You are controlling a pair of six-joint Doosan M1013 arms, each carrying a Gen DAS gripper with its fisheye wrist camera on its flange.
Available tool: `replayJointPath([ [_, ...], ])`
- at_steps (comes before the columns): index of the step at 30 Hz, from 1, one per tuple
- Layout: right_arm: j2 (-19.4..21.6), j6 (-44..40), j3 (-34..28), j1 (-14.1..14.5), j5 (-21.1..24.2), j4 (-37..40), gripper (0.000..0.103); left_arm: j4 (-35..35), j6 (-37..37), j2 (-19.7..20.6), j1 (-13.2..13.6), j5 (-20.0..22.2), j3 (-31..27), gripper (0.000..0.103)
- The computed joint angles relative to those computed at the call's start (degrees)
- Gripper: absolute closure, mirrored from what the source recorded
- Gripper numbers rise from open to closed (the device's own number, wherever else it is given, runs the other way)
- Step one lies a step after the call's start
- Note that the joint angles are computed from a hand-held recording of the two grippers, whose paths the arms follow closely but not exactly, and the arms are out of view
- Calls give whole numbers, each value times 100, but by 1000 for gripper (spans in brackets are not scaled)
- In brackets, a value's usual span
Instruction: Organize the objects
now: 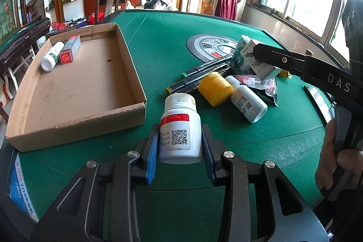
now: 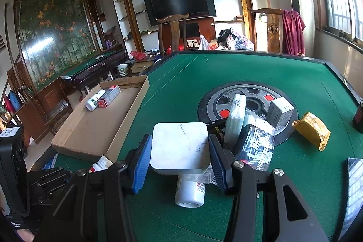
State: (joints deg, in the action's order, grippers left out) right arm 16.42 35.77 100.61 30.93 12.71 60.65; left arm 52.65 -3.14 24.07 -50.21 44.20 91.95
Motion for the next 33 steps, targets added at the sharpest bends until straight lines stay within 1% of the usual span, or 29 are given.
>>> replayJointPath([
  [13,-44,-425,45,23,-18,370,54,248,-266,-48,-17,-57,77,69],
  [16,-52,-425,48,22,-63,365,54,350,-374,-63,-25,-58,103,69],
  [21,-42,-147,29,21,-112,100,54,485,-543,-87,-42,-43,143,69],
  [30,-36,-117,21,16,-94,65,54,575,-647,-94,-74,0,154,69],
  [33,-44,-300,35,20,-117,231,54,611,-717,-98,-74,9,167,69],
])
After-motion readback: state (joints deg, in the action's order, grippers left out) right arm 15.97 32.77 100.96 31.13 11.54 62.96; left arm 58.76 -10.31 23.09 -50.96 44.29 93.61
